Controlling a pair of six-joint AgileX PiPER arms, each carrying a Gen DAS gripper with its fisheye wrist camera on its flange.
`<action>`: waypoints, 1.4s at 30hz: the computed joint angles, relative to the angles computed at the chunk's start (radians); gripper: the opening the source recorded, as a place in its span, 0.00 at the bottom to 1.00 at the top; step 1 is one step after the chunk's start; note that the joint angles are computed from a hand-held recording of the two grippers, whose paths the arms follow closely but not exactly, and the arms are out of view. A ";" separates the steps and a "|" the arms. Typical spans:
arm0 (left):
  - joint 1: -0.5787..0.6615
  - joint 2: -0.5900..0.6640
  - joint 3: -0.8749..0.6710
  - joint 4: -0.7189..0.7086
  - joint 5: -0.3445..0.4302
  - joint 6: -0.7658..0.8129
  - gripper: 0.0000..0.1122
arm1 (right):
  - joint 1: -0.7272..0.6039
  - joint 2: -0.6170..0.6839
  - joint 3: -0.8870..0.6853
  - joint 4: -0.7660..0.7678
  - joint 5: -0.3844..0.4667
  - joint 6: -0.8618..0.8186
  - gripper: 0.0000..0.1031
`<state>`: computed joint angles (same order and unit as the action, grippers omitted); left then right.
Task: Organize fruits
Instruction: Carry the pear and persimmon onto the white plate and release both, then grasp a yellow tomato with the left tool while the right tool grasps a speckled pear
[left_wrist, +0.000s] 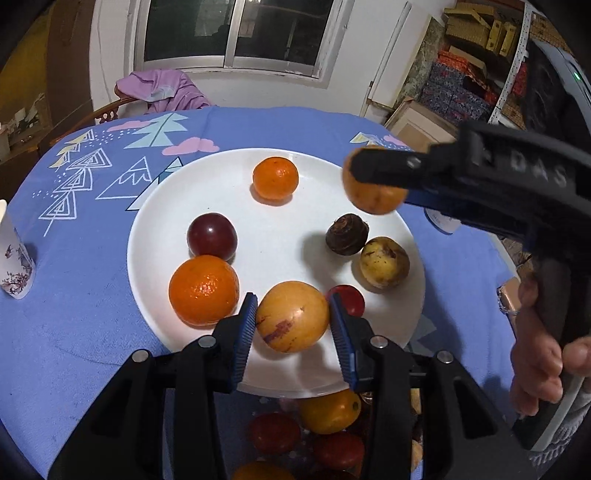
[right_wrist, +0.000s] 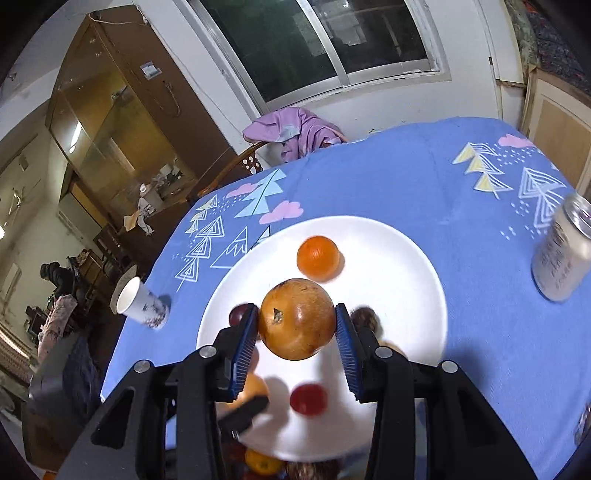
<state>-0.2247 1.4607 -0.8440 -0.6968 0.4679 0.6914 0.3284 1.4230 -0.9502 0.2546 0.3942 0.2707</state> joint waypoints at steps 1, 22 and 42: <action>-0.010 0.007 0.000 0.017 -0.019 -0.010 0.35 | 0.010 0.028 -0.023 -0.040 0.000 0.033 0.41; 0.066 -0.125 0.082 -0.091 0.010 0.114 0.36 | 0.072 -0.196 0.107 -0.226 0.044 0.197 0.45; 0.466 -0.433 0.406 -0.241 0.240 0.515 0.38 | 0.120 -0.690 0.543 -0.088 0.086 0.166 0.54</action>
